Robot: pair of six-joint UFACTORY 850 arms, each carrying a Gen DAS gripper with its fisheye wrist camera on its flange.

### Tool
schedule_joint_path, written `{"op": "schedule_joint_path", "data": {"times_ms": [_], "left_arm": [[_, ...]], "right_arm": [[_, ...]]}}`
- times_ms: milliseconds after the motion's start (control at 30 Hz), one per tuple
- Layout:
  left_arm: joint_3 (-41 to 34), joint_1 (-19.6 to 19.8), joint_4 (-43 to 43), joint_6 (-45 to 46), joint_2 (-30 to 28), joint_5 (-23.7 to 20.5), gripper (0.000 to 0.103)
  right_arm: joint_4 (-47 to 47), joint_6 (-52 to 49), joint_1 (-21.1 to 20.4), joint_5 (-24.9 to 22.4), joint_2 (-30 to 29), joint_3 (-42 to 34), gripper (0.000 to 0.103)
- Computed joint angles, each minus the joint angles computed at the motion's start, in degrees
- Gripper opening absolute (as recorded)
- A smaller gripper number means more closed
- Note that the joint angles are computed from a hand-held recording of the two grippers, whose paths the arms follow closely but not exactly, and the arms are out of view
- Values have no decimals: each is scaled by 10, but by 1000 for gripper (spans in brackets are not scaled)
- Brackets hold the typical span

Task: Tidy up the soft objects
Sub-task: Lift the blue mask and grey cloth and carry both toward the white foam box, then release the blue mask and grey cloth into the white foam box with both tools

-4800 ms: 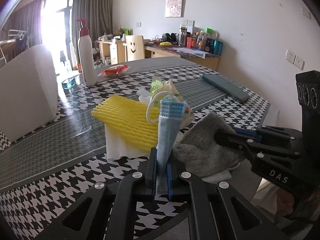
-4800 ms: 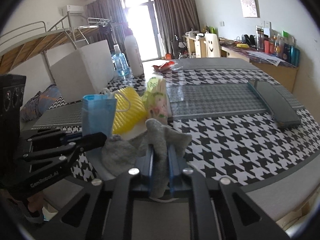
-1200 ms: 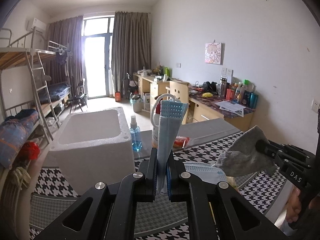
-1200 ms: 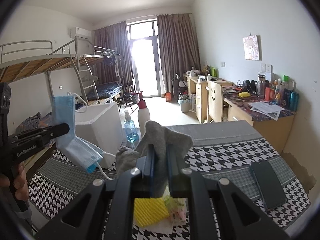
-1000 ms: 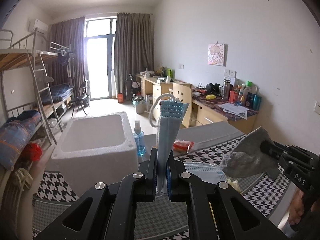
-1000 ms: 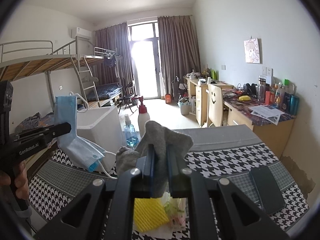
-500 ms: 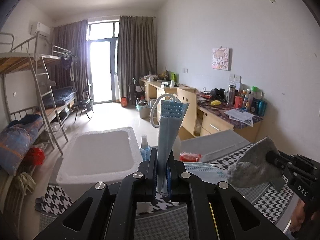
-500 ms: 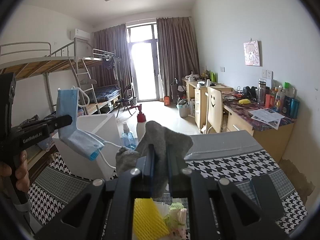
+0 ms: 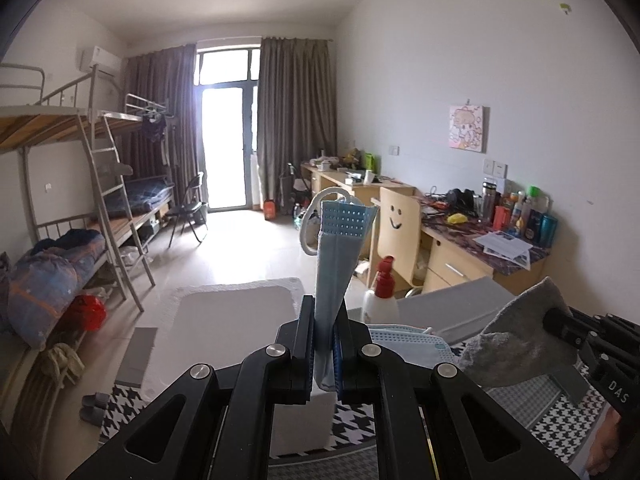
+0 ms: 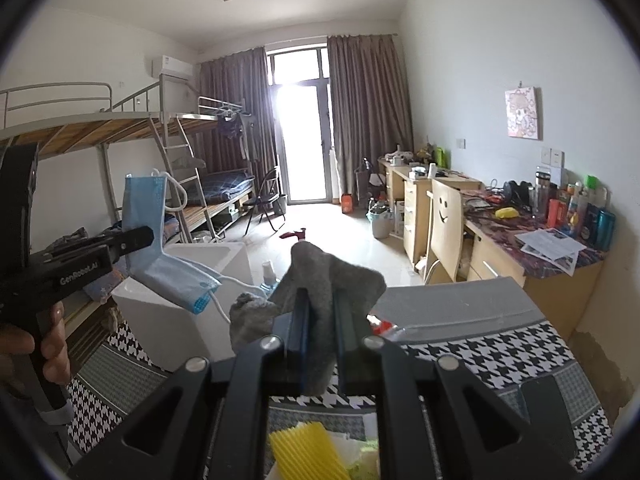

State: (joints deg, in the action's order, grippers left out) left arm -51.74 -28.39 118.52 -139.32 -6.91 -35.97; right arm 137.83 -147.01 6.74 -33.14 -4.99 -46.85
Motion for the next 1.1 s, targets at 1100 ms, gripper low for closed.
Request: {"op": "schedule_joint_path", "data": {"times_ms": [1100], "left_arm": [[-49,64,-160,109,-38,-2,8]], "right_arm": [[-127,98,56,25,-64,-113,14]]}}
